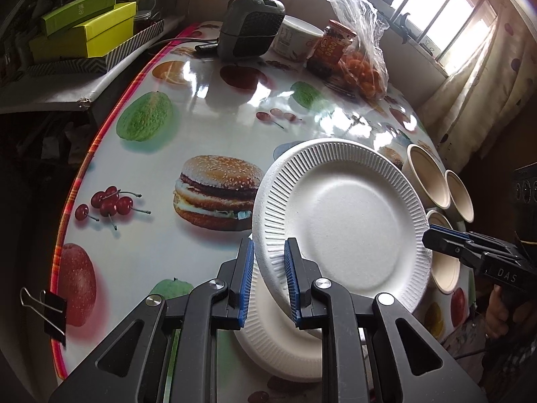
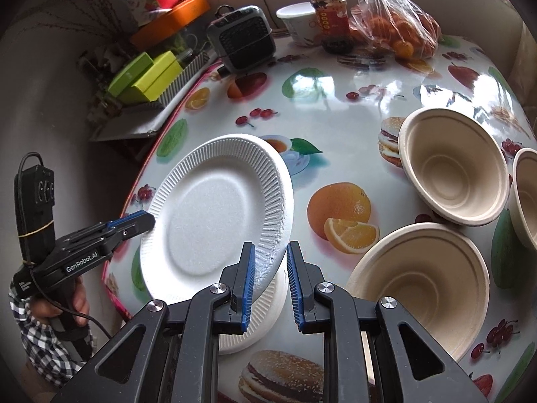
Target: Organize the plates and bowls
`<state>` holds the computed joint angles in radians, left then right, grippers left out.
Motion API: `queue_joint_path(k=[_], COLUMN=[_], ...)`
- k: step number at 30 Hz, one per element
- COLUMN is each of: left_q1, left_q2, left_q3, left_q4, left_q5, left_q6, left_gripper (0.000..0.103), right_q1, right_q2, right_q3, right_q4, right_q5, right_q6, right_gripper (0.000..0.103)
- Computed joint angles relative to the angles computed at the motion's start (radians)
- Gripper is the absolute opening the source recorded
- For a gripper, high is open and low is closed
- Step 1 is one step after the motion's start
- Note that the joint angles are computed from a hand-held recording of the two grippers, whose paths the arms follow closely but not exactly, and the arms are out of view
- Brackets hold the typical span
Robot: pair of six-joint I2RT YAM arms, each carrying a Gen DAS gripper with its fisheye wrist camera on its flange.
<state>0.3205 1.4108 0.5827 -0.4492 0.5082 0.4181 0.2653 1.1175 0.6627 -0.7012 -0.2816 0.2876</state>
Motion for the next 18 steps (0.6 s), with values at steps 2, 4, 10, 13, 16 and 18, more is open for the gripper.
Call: queue_joint_path(k=[2,4,10,13,16,18], left_q1=[0.016,0.028,0.073,0.091,0.103,0.109], left_q2=[0.002,-0.001,0.003,0.01,0.019,0.021], left_q3=[-0.011,-0.025,-0.063,-0.074,-0.081,-0.086], left_q4=[0.001,0.002,0.004,0.006,0.008,0.009], left_q5=[0.001,0.002,0.006,0.006,0.004,0.001], left_q6=[0.015,0.032,0.085,0.102,0.117,0.123], left_gripper=[0.019,0.019,0.019,0.019,0.019,0.019], right_q1=[0.011,0.024,0.053,0.07,0.082,0.088], right_q2=[-0.01,-0.022,-0.044,-0.055,-0.057,-0.061], right_q3=[-0.012,-0.026,-0.062,-0.084,-0.1,-0.111], right_q4=[0.004,0.007,0.02,0.027,0.035,0.041], right_q5=[-0.002,0.0,-0.005,-0.006,-0.005,-0.006], right_q6=[0.01,0.021,0.046,0.06,0.068,0.075], right_gripper=[0.019,0.019,0.019,0.019,0.019,0.019])
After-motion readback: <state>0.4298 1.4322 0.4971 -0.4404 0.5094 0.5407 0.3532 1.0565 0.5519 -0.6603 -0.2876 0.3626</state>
